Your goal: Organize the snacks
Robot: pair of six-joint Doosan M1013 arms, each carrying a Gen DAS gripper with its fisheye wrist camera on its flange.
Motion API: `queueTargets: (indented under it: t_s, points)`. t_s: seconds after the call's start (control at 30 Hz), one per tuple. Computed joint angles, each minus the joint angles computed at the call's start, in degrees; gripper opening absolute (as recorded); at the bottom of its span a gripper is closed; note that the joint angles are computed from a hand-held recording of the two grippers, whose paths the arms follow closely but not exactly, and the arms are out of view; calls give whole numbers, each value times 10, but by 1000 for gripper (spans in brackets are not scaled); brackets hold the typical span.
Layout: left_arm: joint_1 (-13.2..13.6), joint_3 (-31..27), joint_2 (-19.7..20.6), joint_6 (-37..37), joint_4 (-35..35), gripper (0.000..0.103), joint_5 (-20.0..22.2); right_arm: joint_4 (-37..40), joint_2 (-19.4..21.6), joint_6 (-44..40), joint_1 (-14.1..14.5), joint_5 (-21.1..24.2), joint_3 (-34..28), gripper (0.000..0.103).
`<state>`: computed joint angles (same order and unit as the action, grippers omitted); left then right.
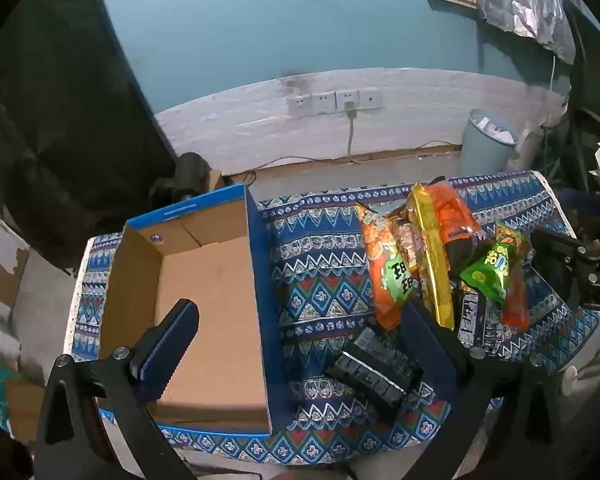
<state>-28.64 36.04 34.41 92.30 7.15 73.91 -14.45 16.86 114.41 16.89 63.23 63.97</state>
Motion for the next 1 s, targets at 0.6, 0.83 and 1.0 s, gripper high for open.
queueTargets:
  t_s: [0.6, 0.83, 1.0]
  points:
    - [-3, 7, -1, 0, 4, 102, 6, -4, 0, 0, 1, 5, 0, 86]
    - [-1, 4, 0, -1, -1, 102, 12, -2, 2, -1, 2, 6, -3, 86]
    - [0, 2, 2, -1, -3, 102, 16, -1, -1, -4, 1, 5, 1, 86]
